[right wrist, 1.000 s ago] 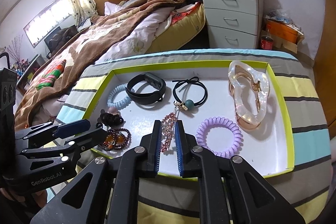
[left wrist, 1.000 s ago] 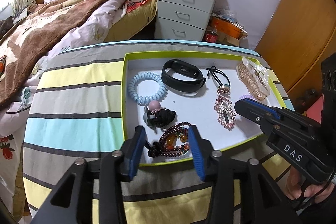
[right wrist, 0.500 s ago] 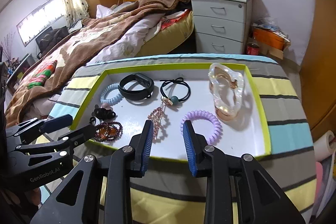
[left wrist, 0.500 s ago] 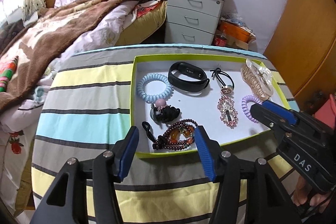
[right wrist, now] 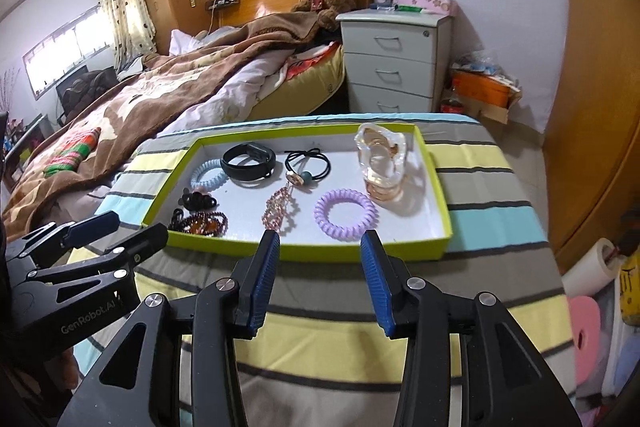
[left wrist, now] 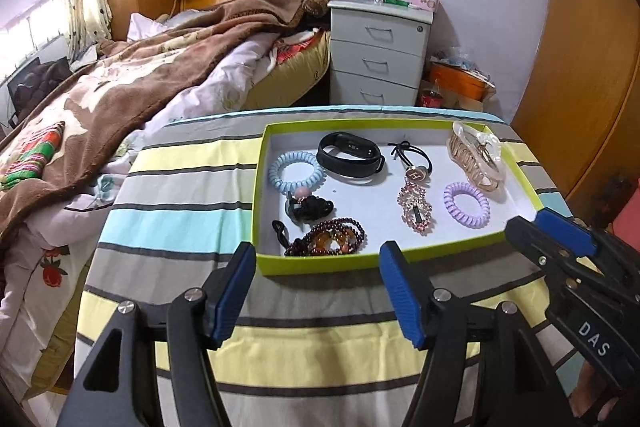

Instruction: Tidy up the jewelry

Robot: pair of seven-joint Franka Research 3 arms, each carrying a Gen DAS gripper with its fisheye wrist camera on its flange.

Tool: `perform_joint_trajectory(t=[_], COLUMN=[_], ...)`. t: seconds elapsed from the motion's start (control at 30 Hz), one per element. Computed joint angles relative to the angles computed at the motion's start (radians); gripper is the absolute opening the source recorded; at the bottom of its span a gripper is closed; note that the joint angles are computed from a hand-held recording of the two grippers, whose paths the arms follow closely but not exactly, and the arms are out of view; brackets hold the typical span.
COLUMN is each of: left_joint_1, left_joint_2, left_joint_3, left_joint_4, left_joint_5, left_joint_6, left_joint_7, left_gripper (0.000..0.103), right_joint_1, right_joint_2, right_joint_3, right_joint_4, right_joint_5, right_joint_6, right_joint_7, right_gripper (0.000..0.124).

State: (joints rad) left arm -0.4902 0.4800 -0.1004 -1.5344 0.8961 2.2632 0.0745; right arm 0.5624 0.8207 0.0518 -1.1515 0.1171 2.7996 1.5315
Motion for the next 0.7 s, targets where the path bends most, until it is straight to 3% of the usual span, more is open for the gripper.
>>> perform_joint_trajectory(t=[0.23, 0.7], left_joint_1=[-0.042, -0.065], left_joint_2=[-0.020, -0.070], left_joint_3=[0.000, -0.038], left_joint_4=[-0.029, -0.092], left_joint_5=[0.058, 0.149], left_joint_6=[-0.068, -0.117], left_joint_7=[-0.080, -0.186], left_gripper=[0.066, 0.066], right_joint_1=[0.045, 0.055], right_joint_2=[-0.109, -0.180], right_joint_3=[-0.049, -0.043], right_joint_4=[-0.206, -0.334], right_joint_5=[-0.033, -0.016], right_joint_6=[0.160, 0.240], right_joint_7=[0.024, 0.012], right_gripper=[0.044, 0.044])
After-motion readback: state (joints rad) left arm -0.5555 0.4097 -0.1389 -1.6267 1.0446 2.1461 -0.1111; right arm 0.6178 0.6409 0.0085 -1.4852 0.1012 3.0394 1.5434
